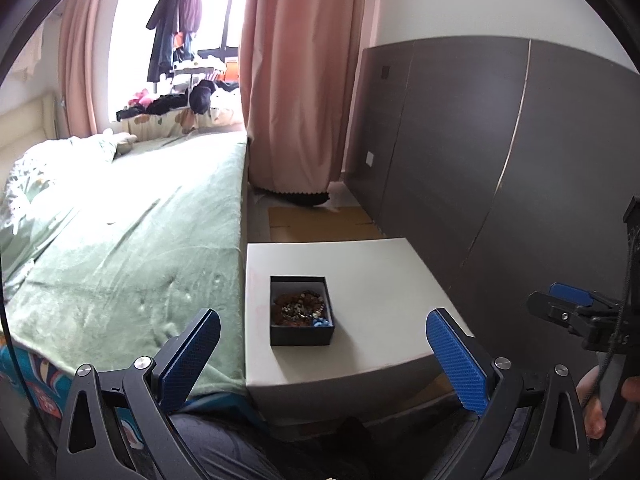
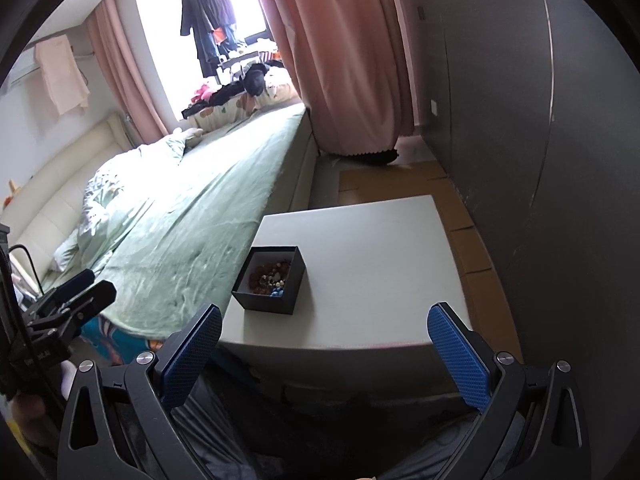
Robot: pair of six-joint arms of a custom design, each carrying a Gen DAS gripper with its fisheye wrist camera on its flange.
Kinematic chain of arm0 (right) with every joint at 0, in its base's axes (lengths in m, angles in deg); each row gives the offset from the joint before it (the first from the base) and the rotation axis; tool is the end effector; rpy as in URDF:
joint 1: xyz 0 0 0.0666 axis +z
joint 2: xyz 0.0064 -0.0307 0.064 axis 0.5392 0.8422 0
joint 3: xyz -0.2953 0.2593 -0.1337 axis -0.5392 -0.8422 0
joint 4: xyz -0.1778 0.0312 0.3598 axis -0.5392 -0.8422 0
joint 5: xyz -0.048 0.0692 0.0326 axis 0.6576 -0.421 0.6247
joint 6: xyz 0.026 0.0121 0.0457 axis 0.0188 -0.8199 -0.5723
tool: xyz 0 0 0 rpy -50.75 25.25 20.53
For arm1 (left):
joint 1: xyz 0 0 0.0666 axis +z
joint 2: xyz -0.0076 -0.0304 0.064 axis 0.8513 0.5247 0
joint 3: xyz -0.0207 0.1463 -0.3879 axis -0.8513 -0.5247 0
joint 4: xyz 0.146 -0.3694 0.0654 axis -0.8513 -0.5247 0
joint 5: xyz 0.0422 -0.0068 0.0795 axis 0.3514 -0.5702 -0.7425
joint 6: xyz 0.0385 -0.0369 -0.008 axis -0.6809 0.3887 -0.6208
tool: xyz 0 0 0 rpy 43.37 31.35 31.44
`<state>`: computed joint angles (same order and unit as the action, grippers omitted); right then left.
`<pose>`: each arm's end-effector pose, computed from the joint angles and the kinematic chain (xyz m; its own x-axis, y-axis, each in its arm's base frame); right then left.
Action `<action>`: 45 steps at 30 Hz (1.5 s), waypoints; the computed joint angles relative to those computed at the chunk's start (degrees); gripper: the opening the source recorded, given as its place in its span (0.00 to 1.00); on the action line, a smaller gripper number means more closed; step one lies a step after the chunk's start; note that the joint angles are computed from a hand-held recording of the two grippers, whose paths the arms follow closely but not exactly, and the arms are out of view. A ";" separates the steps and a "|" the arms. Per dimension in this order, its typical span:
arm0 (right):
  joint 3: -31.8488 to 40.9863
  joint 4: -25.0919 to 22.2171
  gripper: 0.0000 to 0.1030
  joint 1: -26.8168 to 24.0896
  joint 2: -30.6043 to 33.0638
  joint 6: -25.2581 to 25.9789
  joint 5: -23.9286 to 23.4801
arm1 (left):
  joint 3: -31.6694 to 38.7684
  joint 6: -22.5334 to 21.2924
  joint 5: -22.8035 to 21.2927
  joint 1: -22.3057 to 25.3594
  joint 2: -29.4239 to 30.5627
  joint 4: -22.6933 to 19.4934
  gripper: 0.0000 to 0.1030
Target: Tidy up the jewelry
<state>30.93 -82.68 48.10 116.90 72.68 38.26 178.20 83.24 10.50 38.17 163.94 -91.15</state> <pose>0.4903 0.1382 0.6585 -0.6597 -0.0335 -0.7508 -0.2326 0.9591 0.1616 0.4687 -0.1651 0.6382 -0.5660 -0.0813 -0.8204 0.0277 0.9927 -0.1175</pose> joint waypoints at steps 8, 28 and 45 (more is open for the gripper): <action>-9.08 5.28 1.00 0.63 -7.14 1.21 0.80 | -7.88 2.34 -3.83 -1.83 -6.20 3.55 1.00; -16.93 10.85 1.00 1.19 -13.01 0.34 1.40 | -12.76 1.18 -8.72 -3.29 -10.78 6.27 1.00; -17.24 10.04 1.00 1.63 -13.49 -0.19 3.02 | -13.09 0.56 -9.53 -4.13 -11.17 6.30 1.00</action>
<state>13.69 -72.64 49.72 103.41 72.50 41.28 165.11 83.81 0.97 34.03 152.77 -84.85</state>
